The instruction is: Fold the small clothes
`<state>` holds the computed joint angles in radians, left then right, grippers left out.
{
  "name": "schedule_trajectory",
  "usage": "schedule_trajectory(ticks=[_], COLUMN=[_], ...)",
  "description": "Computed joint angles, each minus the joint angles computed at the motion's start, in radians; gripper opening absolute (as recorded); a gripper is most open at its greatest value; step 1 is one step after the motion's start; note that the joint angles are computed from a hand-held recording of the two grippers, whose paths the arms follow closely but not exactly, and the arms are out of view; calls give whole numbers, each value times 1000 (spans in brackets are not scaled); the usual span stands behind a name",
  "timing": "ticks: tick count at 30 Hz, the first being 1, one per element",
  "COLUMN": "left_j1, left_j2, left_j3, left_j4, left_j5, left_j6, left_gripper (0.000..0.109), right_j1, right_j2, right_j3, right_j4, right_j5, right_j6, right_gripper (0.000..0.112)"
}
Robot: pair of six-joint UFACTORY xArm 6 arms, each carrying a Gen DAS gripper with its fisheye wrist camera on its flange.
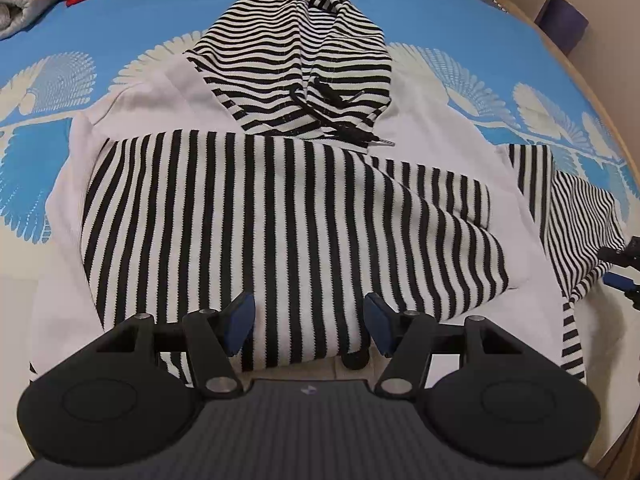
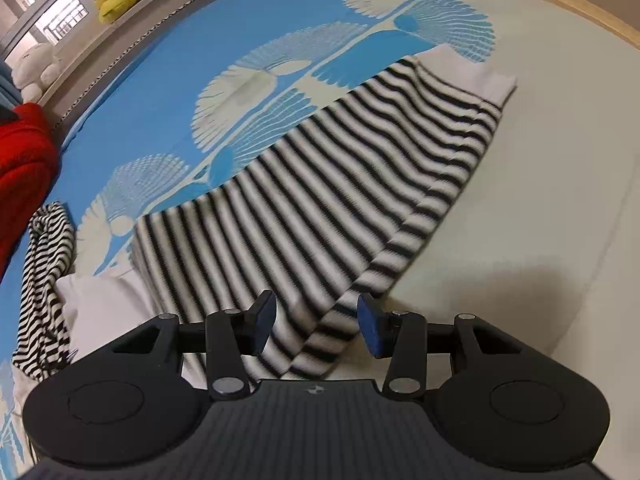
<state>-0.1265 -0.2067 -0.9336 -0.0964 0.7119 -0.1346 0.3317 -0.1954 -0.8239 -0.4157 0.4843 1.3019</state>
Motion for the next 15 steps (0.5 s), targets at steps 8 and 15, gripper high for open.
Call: schedule_trajectory(ticks=[8,15], left_j1=[26,47], left_j2=[16,13], left_j3=[-20,-24], left_j4=[7,7], left_j5=[-1,5], left_j6=[-14,-15], left_gripper=[65,65], right_j1=[-160,-253], right_j2=[-48,-49], right_j3=[58,112], right_j4=[-23,-24], right_j5=[7,-95], right_j6=[53,121], right_gripper=[47,47])
